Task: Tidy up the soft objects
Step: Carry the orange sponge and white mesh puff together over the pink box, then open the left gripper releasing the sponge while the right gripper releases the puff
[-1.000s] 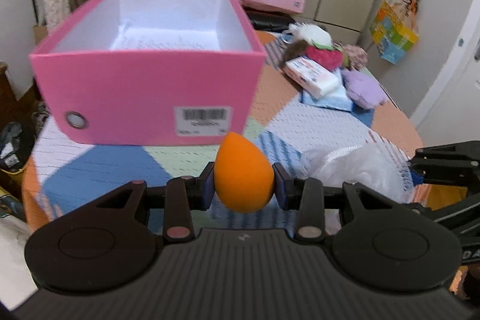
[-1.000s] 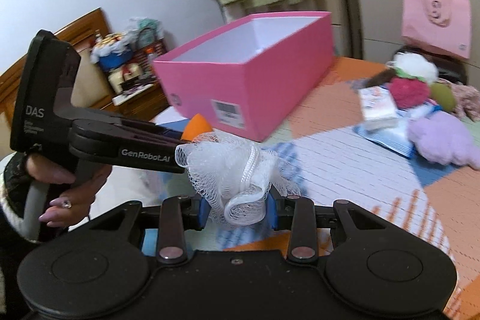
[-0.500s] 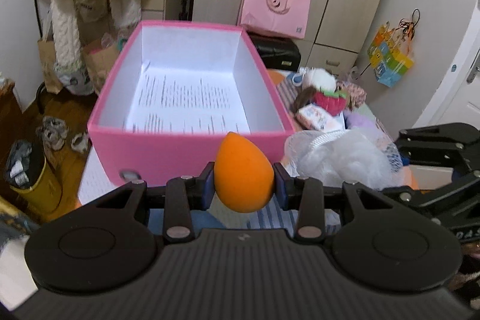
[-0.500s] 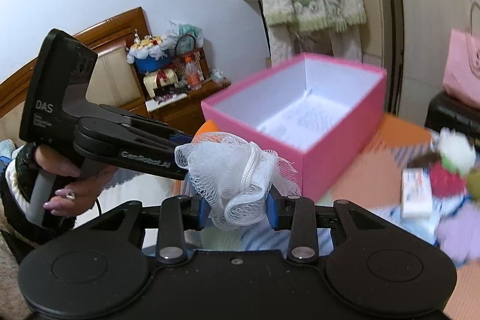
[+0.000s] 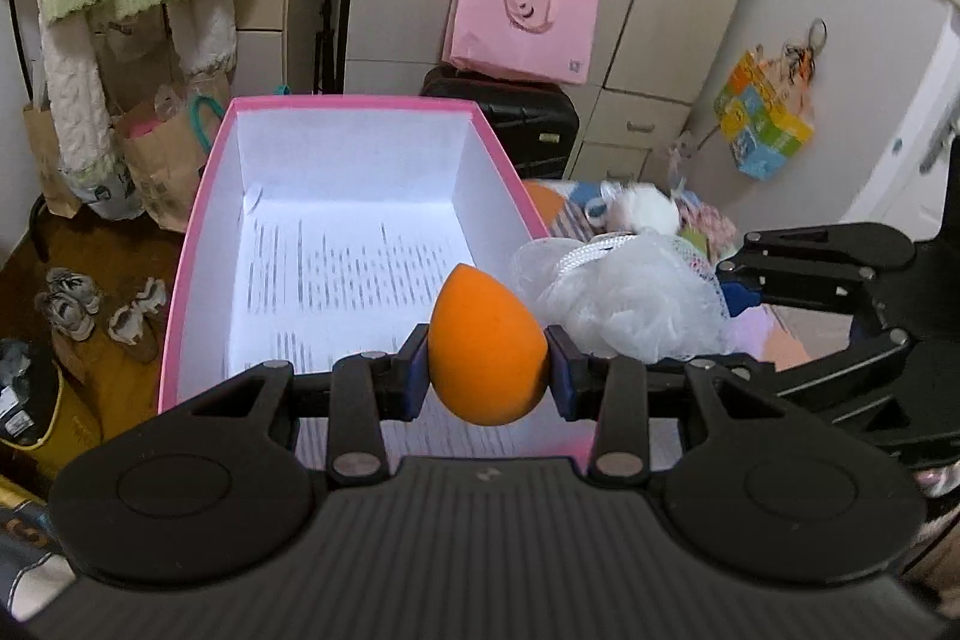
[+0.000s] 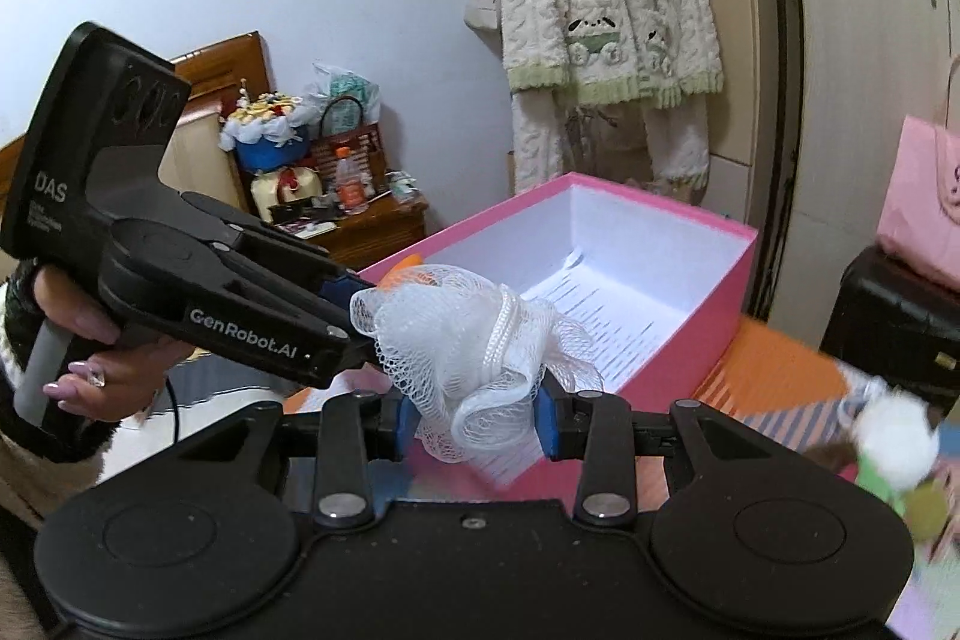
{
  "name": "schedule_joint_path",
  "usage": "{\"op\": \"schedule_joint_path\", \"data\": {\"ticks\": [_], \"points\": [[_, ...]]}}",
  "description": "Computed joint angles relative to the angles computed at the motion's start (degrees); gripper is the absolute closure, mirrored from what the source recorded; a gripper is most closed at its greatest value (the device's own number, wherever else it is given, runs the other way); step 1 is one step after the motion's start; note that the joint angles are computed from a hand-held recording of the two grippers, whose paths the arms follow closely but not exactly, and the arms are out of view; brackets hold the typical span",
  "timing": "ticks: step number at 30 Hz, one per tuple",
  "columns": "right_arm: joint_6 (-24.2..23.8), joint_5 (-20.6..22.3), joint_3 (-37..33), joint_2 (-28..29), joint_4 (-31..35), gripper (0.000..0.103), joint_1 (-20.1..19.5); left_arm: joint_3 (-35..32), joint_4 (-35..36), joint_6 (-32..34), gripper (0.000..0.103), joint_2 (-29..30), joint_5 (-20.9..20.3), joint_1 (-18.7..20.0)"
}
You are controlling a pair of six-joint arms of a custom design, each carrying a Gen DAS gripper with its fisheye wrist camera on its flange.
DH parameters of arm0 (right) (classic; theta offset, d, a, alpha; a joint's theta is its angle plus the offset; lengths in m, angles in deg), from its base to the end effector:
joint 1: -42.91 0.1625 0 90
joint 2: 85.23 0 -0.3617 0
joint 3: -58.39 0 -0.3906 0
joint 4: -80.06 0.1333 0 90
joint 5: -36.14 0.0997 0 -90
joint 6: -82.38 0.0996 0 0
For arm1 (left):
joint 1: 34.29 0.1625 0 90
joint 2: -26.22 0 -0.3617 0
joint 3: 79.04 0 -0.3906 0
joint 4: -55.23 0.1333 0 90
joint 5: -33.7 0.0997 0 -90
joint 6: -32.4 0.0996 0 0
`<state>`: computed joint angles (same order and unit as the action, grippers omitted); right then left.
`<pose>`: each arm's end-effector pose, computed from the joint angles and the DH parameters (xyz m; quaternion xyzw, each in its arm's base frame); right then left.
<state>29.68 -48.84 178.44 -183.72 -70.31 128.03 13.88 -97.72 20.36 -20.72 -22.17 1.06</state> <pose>0.1032 -0.4602 0.3619 0.3952 -0.8555 0.3108 0.1237 -0.4108 -0.5233 0.0961 0.3032 0.8966 -0.2774 0.1649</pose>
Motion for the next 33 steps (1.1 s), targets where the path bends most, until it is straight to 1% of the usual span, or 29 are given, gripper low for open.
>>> {"op": "schedule_joint_path", "data": {"ticks": [3,6,11,12,13,15,19,23,27,28,31,33], "points": [[-0.56,-1.31,-3.91,4.40,-1.71,0.060,0.95,-5.41,1.76,0.26,0.065,2.86,-0.88,2.09],[-2.43,-4.10,-8.18,9.39,-3.71,0.060,2.31,-12.05,5.01,-0.26,0.065,6.55,-1.64,4.47],[-11.85,-10.47,-14.60,18.44,-8.19,0.060,4.25,-22.93,12.59,-0.19,0.065,12.89,-1.71,8.29],[-12.44,-12.01,-16.52,20.62,-8.10,0.060,4.57,-25.06,14.23,-0.54,0.065,14.11,-1.58,8.92],[-11.88,-13.18,-18.52,22.22,-6.86,0.060,4.87,-27.36,15.91,-1.03,0.065,15.36,-1.80,9.71],[-9.51,-15.16,-22.96,25.53,-3.31,0.060,5.13,-31.16,17.41,-2.07,0.065,17.55,-2.51,11.17],[-8.93,-18.46,-28.51,29.83,0.37,0.060,5.16,-36.24,19.35,-2.29,0.065,20.80,-2.84,12.76],[-10.47,-22.93,-32.10,32.98,1.99,0.060,5.97,-40.96,22.58,-4.57,0.065,23.89,-3.10,13.92],[-12.61,-26.08,-33.76,35.49,0.69,0.060,6.72,-43.12,22.67,-4.46,0.065,25.89,0.10,14.45],[-12.98,-26.83,-34.36,36.22,0.55,0.060,6.97,-43.92,23.35,-4.96,0.065,26.29,0.26,14.62],[-16.06,-29.50,-34.72,37.88,-1.22,0.060,7.63,-45.09,24.58,-5.42,0.065,26.79,0.06,14.98],[-17.04,-30.67,-34.71,38.38,-1.20,0.060,7.85,-45.87,26.50,-5.41,0.065,27.24,0.89,14.71]]}}
